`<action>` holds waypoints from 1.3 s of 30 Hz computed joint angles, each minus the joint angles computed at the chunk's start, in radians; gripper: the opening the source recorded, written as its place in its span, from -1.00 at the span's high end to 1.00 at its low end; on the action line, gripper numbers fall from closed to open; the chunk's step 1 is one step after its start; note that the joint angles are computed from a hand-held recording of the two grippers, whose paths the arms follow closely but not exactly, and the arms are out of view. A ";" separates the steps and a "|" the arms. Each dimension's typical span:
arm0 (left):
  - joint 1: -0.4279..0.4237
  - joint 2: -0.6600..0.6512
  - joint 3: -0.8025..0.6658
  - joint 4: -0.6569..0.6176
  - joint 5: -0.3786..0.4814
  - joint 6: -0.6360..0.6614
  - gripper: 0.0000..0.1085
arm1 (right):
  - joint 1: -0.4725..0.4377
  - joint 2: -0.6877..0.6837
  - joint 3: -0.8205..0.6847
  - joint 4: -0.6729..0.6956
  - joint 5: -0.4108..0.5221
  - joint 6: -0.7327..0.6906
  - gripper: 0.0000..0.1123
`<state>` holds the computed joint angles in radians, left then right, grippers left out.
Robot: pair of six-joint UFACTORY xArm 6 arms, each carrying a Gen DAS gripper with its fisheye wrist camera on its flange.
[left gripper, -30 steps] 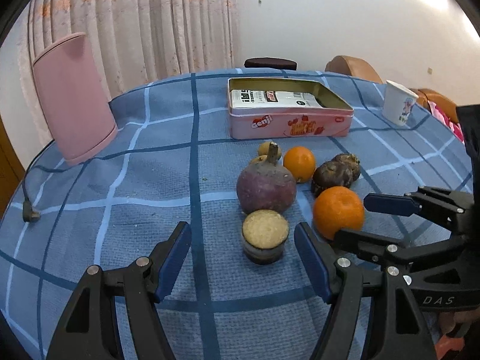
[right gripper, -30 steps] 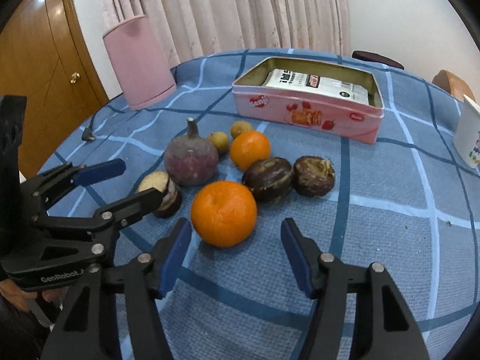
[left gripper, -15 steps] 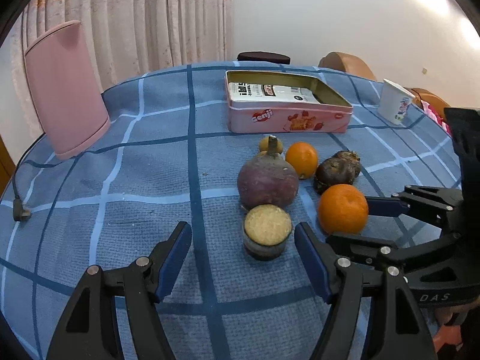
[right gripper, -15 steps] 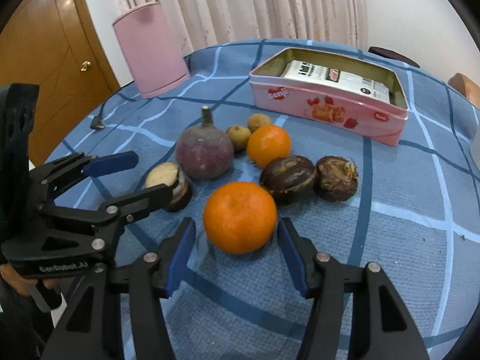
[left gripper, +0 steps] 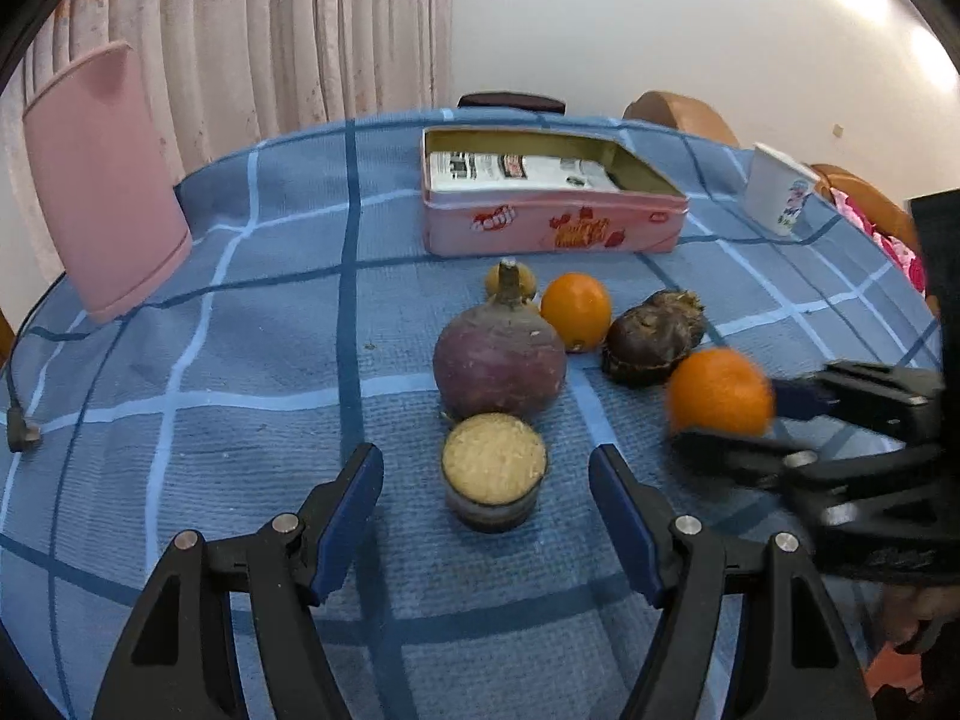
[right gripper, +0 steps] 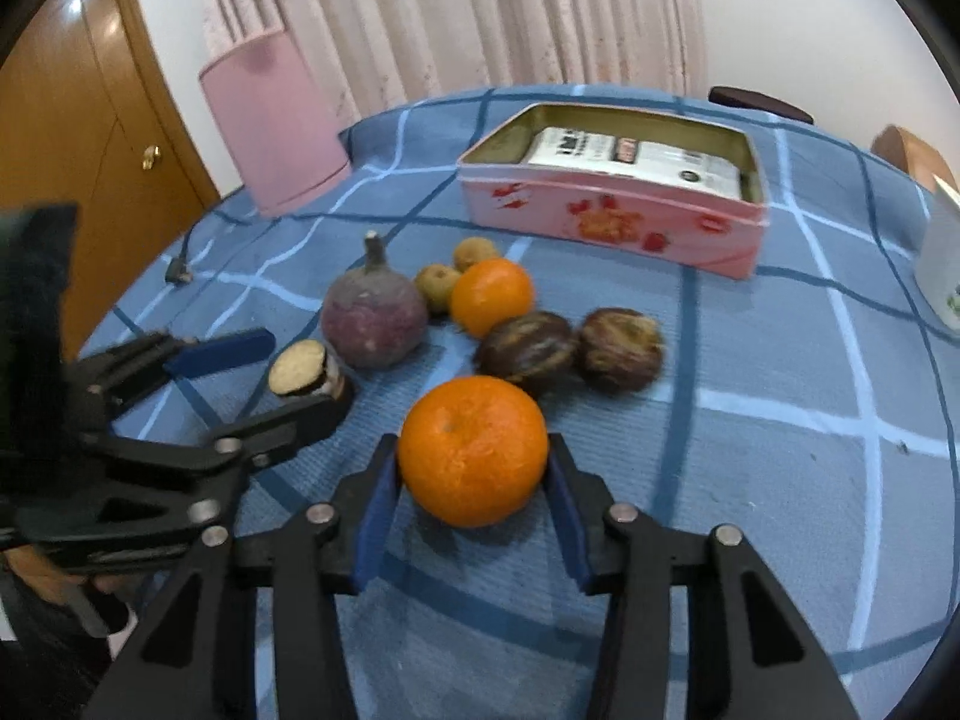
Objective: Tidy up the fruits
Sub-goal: 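Grasp the round cake with the left gripper while the right carries the orange to the tin, then release the cake and the orange into the pink tin with both grippers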
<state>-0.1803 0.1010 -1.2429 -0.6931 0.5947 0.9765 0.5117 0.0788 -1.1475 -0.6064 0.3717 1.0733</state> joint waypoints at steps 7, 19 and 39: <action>0.013 0.042 -0.055 0.008 0.065 -0.067 0.33 | -0.015 -0.058 0.040 -0.093 0.001 0.100 0.12; -0.016 -0.015 -0.044 -0.153 -0.056 0.086 0.33 | -0.085 -0.129 0.032 -0.305 0.033 0.281 0.12; -0.154 0.456 -0.669 0.202 -0.084 -0.408 0.33 | -0.241 0.181 -0.328 -0.295 0.078 0.266 0.12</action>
<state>-0.3343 0.5567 -1.9123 -0.4916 0.5111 0.5688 0.2705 0.2602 -1.4760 -0.9015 0.4494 1.3393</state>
